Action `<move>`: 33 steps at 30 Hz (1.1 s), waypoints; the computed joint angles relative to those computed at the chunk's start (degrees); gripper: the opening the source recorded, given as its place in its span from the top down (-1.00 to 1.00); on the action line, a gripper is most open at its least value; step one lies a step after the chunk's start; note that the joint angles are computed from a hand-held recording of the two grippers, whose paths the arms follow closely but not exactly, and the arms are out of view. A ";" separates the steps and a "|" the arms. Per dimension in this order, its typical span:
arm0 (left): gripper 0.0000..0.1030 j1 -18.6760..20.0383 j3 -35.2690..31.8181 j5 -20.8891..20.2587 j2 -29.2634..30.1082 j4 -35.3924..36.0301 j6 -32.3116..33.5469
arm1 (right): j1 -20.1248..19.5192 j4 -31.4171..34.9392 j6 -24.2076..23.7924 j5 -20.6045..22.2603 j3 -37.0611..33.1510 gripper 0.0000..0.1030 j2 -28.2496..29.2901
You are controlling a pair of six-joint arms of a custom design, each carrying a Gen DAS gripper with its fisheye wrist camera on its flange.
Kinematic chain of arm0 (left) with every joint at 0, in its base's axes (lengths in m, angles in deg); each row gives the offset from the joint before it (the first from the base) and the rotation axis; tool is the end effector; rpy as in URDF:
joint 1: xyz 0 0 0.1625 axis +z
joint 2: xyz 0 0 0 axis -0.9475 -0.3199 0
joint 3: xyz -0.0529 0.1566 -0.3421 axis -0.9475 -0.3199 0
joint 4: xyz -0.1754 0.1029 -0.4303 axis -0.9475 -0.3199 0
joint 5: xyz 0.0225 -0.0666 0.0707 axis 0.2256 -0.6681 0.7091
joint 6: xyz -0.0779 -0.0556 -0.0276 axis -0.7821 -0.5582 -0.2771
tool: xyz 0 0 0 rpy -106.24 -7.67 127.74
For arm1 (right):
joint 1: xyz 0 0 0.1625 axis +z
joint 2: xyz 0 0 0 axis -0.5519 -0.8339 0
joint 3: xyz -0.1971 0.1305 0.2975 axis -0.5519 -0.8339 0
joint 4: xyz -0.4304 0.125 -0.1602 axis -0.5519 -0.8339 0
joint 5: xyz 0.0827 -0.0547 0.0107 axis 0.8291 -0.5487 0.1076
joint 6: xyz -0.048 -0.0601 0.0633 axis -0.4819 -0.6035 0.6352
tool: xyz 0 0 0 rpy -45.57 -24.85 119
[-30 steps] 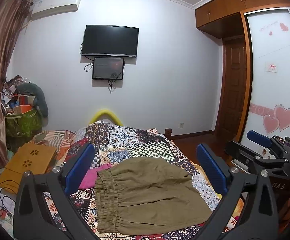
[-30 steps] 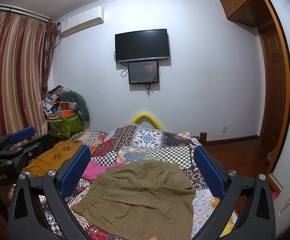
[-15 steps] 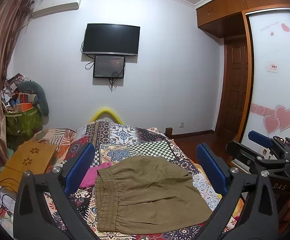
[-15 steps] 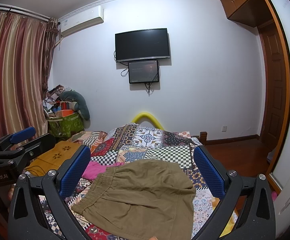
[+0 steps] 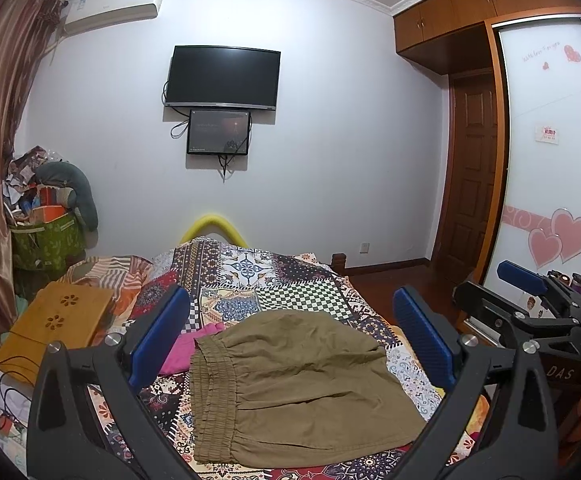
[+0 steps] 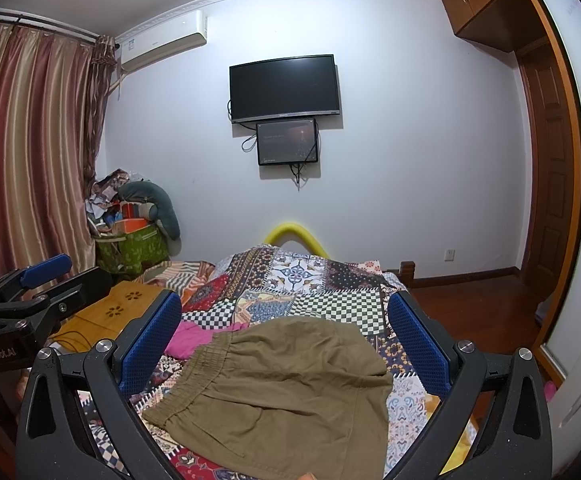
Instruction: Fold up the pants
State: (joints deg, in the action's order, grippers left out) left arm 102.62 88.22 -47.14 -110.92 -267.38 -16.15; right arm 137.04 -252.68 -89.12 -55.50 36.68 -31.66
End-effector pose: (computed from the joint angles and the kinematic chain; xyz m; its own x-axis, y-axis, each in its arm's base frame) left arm -0.4368 -0.5277 0.1745 -0.7581 -0.0087 -0.6521 0.6324 0.2347 -0.7382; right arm 0.2593 -0.5465 0.3830 -0.6829 -0.4180 0.5991 -0.7211 0.2549 -0.6442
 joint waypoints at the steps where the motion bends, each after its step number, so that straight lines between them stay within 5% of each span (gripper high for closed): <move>1: -0.99 0.01 0.05 -0.01 -0.04 0.11 -0.10 | 0.00 -0.04 -0.03 -0.02 0.10 -0.99 -0.05; 15: -0.99 0.27 -0.07 -0.06 0.04 0.47 -0.12 | -0.02 0.57 0.18 -0.48 -0.51 -0.99 0.29; 24: -0.99 3.23 -1.60 -0.35 1.11 4.88 -2.01 | -0.75 0.78 -1.19 -6.42 -3.01 -0.99 4.06; 28: -0.99 5.83 -2.66 -0.24 2.04 10.06 -4.07 | -1.97 3.90 -1.21 -10.39 -5.34 -0.99 6.52; 33: -0.99 10.01 -3.10 -2.34 1.47 22.33 -14.96 | -3.85 7.51 -0.40 -15.38 -8.10 -0.99 9.33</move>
State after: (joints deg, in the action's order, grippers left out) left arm 112.63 85.12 -49.48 -109.44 -245.05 -31.12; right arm 133.20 -245.17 -89.51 -70.88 28.58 -22.33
